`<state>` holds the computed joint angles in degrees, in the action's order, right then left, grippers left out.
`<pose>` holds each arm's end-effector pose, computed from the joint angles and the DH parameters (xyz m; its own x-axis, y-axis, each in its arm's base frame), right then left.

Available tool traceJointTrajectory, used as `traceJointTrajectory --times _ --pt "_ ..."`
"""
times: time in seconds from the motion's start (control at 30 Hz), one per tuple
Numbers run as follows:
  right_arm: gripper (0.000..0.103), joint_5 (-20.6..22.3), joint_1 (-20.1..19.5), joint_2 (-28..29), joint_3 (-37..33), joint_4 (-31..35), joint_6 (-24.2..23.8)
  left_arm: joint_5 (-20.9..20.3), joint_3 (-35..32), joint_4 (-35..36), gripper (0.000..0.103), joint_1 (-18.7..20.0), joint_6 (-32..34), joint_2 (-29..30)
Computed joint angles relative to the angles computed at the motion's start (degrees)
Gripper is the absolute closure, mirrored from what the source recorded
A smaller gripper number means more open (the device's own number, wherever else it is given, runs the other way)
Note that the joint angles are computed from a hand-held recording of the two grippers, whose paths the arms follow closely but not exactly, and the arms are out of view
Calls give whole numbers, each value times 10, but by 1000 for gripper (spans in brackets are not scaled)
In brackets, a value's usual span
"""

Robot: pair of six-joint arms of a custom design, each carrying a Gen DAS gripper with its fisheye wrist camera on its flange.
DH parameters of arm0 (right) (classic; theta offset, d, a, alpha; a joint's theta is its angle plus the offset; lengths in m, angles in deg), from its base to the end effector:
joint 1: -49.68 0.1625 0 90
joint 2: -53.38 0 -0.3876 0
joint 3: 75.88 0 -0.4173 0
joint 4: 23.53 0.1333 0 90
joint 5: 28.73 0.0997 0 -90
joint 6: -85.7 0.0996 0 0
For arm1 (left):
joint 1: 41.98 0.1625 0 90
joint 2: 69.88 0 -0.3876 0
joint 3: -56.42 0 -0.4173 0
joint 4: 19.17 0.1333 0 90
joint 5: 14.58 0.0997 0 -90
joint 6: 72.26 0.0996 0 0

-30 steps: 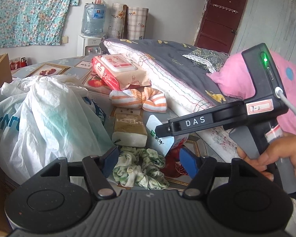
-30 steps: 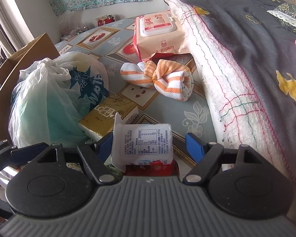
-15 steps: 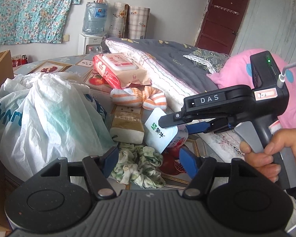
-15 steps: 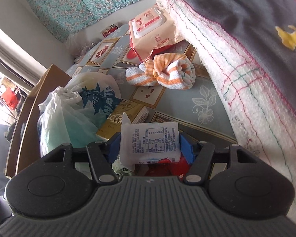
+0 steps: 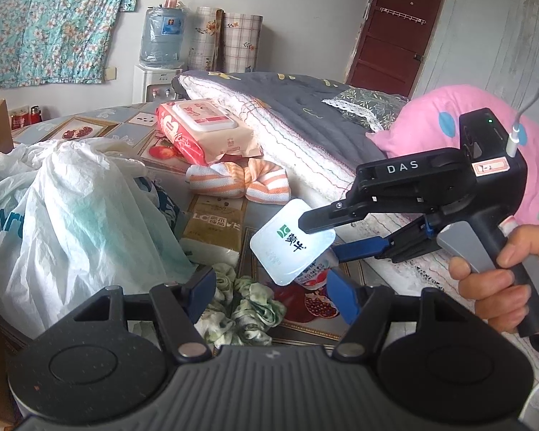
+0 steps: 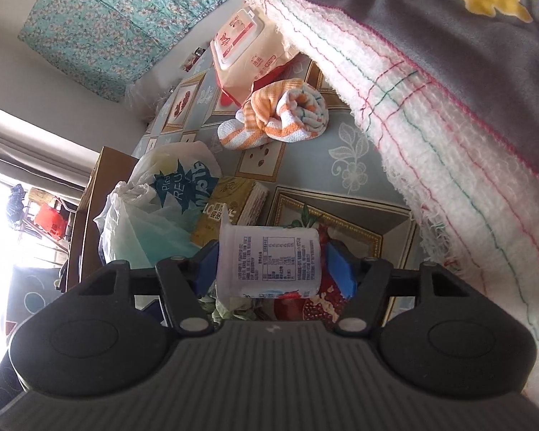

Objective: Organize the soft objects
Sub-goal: 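Grasp the white yogurt cup with the right gripper and lift it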

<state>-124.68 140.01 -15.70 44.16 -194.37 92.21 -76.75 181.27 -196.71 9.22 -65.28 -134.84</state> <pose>0.1261 -0.5363 0.1642 -0.9890 0.1439 0.0328 0.1078 0.8563 -0.5052 -0.1748 -0.5043 0.1209 -0.7514 0.4663 -0.4669 0.6512 0.6384 -0.4104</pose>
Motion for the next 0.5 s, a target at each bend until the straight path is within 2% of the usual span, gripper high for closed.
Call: traceJointTrajectory --times 0.13,0.33,0.5 --pt "40 -17 -1 -12 9 -12 -5 -4 -9 0 34 -1 10 11" --pt "46 -49 2 -23 17 -29 -20 -11 -27 5 34 -3 35 39" --pt "49 -28 -7 -28 20 -29 -22 -17 -51 22 34 -2 53 69"
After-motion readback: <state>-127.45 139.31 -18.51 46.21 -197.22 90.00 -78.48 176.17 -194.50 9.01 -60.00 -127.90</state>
